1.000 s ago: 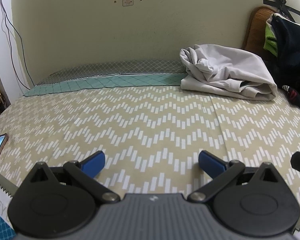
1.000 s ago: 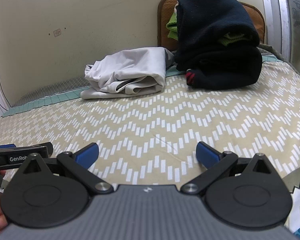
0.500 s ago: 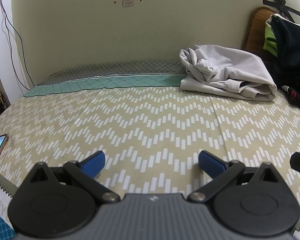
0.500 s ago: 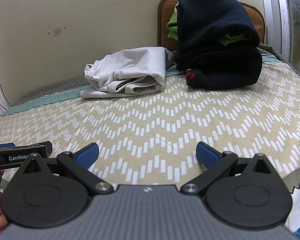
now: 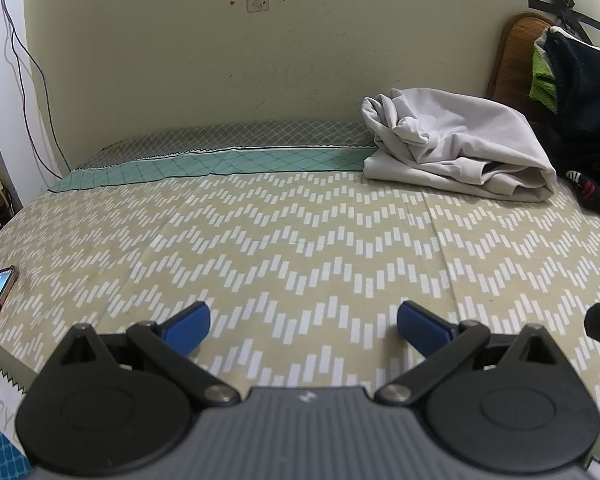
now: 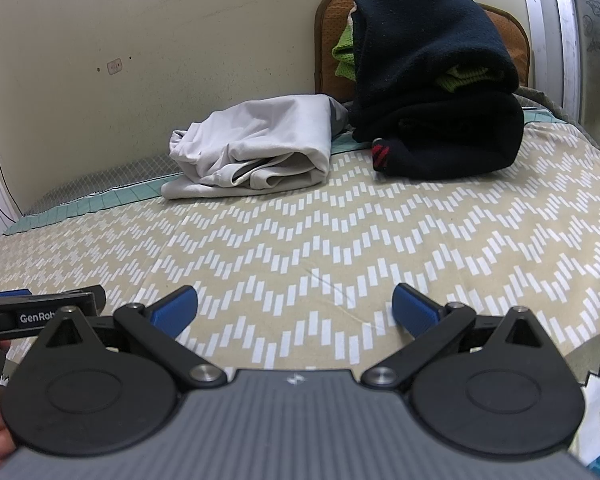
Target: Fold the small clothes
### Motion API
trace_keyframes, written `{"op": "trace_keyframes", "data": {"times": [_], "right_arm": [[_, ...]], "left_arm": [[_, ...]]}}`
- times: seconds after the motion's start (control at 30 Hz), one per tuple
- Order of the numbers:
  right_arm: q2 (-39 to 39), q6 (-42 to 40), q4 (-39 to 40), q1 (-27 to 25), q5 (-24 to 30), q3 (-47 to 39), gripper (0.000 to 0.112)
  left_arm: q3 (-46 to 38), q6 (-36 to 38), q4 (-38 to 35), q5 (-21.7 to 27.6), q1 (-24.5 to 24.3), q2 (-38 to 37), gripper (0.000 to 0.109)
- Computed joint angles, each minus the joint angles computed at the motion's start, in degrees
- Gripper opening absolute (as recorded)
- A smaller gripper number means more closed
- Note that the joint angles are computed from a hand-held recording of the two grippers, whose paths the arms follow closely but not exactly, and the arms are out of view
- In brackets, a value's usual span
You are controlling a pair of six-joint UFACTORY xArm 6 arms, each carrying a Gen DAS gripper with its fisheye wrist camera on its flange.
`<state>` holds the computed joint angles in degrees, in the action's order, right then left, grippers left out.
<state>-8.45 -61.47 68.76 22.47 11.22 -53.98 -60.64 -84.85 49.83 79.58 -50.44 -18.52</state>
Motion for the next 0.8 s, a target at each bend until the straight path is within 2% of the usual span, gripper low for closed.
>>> {"op": "trace_keyframes", "data": {"times": [0.8], "right_arm": [[-0.17,-0.27,0.51,-0.06,0.09,0.05,0.103]], "left_arm": [[-0.49,-0.44,-0.16,0.76,0.07,0.68,0.103]]}}
